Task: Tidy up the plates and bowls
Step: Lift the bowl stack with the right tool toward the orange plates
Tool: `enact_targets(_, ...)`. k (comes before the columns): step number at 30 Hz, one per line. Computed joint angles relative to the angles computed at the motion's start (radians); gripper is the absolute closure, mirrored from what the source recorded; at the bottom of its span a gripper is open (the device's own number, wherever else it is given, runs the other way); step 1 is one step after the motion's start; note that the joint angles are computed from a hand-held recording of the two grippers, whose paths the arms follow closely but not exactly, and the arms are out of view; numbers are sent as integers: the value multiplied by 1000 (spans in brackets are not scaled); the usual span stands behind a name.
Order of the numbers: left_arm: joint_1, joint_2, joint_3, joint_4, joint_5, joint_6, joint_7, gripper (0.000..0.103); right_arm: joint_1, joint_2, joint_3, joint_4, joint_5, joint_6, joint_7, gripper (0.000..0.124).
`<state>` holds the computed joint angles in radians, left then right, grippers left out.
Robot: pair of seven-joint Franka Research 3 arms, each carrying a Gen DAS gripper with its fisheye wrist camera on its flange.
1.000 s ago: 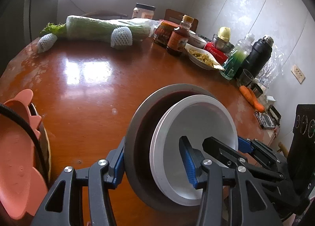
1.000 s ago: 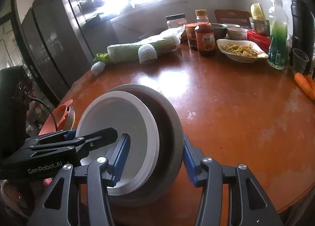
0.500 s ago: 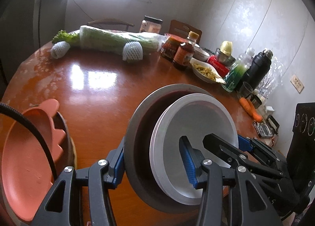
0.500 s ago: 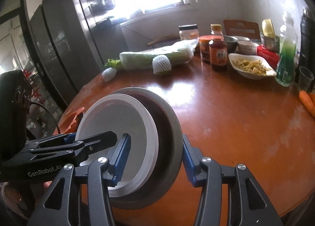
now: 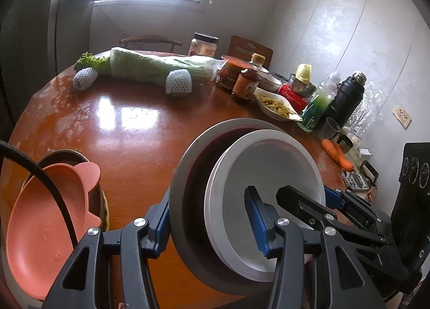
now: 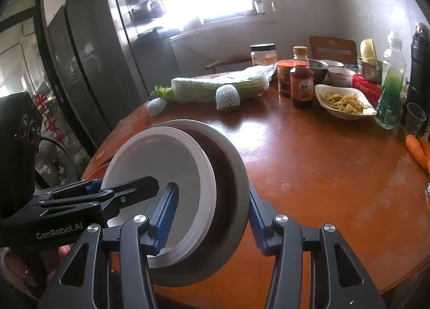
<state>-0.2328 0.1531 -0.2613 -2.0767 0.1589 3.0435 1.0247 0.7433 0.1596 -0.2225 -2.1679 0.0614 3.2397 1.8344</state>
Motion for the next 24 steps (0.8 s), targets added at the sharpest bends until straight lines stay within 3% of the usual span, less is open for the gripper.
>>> enact_targets(2,-8,1,3,5,12,-2,-8,53,14,-13,-19,-17,-3,8,4,72)
enact_targets(11,-39,16,10,36,67,-20,-41,53,294,-59,-311,-89,17,44,9,72)
enact_targets(14,-52,10,22,39,96,-24,-65,53,364,-72,-376,-103,56,54,-26,72)
enact_targets(24,-75,-49,57,14,228,-37,-192,53,421,-105,-404,-111,177,75,-164,72)
